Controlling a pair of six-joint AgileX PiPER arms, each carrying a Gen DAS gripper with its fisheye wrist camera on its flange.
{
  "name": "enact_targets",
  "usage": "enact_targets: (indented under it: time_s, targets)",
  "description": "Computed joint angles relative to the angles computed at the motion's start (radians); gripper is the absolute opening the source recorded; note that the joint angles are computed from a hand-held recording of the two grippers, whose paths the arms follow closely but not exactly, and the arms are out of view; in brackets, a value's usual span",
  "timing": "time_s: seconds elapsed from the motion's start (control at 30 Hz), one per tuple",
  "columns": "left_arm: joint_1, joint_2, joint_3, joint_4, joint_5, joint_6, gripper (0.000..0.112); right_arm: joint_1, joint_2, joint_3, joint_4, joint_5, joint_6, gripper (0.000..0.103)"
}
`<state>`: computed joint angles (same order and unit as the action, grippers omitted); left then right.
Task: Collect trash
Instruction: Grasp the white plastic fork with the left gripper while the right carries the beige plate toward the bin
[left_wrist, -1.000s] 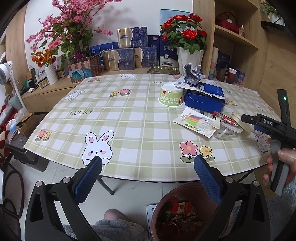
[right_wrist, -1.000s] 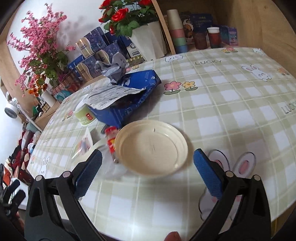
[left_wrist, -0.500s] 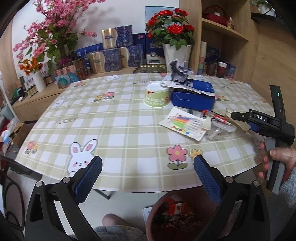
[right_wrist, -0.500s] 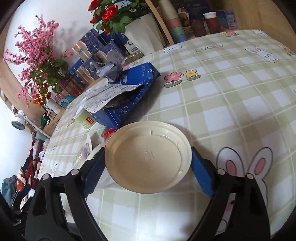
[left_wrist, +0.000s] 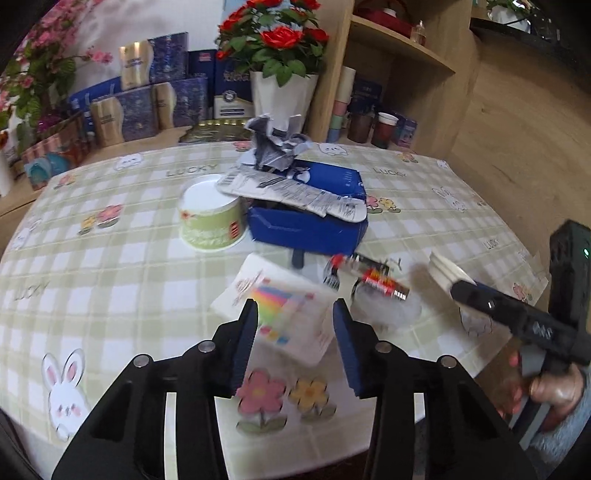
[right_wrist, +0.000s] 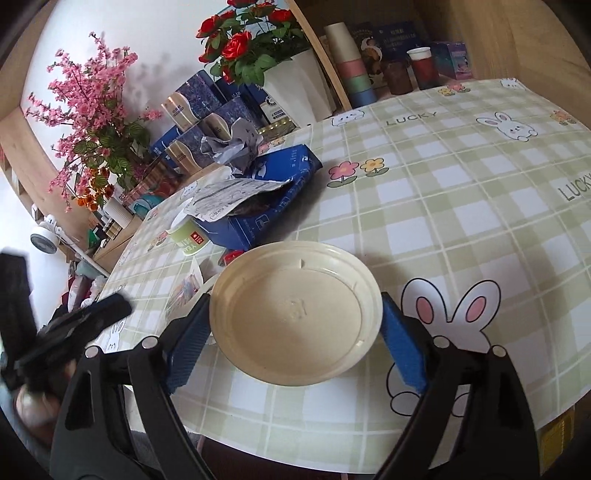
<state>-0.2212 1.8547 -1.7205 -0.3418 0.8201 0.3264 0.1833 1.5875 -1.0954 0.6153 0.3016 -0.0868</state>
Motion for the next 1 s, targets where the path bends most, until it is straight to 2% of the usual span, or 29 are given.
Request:
enact_targets:
  time_s: [0.07,0.17,0.23,0.4,0.73,0.93,1.0]
  targets:
    - [-0.020,0.089,-0.127,0.015,0.066,0.006,0.041,-0.004,-0.009,0.018,0.023,-0.008,-0.014,0.086]
    - [-0.034,0.207,-0.300,0.028,0.179,0.001,0.026,-0.014,-0.016,0.036,0.084,-0.016,-0.059,0.086]
    - [-0.029,0.257,-0.374,0.011,0.234,0.001,0.024,-0.019,-0.019,0.041,0.110,-0.015,-0.085,0.086]
    - [-0.027,0.295,-0.430,-0.034,0.289,0.051,0.024,-0.023,-0.021,0.042,0.104,-0.016,-0.097,0.086]
    - [-0.058,0.374,-0.550,0.012,0.371,0.085,0.024,-0.021,-0.016,0.053,0.131,-0.026,-0.114,0.086]
    - [-0.077,0.391,-0.564,0.045,0.373,0.127,0.024,-0.018,-0.012,0.053,0.101,-0.028,-0.078,0.086]
    - [-0.080,0.405,-0.588,0.045,0.392,0.133,0.016,-0.018,-0.013,0.055,0.094,-0.030,-0.068,0.086]
